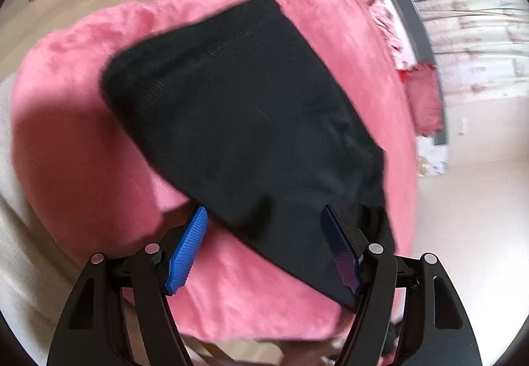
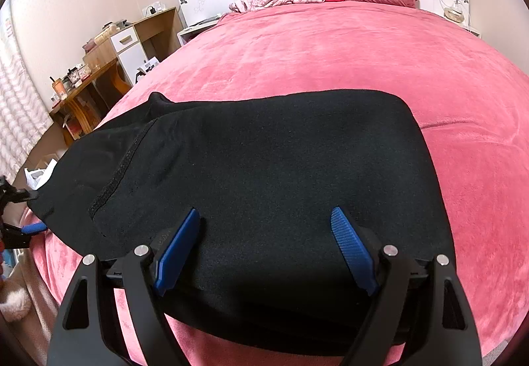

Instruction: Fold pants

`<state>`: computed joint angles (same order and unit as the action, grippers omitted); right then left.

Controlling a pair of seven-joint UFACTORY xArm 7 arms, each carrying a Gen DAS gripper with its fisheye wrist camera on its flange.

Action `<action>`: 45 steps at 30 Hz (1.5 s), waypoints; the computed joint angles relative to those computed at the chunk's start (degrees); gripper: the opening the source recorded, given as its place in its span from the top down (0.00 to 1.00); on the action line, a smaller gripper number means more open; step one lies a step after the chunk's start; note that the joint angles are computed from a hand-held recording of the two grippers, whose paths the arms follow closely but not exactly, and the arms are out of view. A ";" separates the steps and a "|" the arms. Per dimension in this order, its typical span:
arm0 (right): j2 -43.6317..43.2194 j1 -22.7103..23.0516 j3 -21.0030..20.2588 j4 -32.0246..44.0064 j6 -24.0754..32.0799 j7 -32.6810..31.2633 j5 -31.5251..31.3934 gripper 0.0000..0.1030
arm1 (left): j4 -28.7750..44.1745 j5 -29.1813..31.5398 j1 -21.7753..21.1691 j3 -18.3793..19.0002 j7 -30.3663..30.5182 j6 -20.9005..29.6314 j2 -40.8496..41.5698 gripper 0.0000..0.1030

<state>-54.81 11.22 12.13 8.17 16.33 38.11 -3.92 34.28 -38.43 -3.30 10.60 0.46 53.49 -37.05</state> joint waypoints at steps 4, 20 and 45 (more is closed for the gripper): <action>0.01 0.00 -0.08 0.01 0.03 -0.06 -0.05 0.20 | 0.05 0.77 0.48 -1.23 -0.97 -4.43 2.19 0.32; -0.11 0.22 -0.28 -0.23 -0.42 0.05 0.23 0.20 | -2.45 -0.60 -6.03 0.91 1.75 -20.63 3.99 0.71; -7.60 -2.89 1.72 -2.51 1.14 6.06 -0.68 0.14 | 3.05 3.93 -23.63 -2.58 11.20 -33.15 -3.12 0.83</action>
<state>-62.41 8.34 13.85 5.66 17.47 44.16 -4.60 37.33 -34.50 -26.92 8.02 11.66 20.33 -40.17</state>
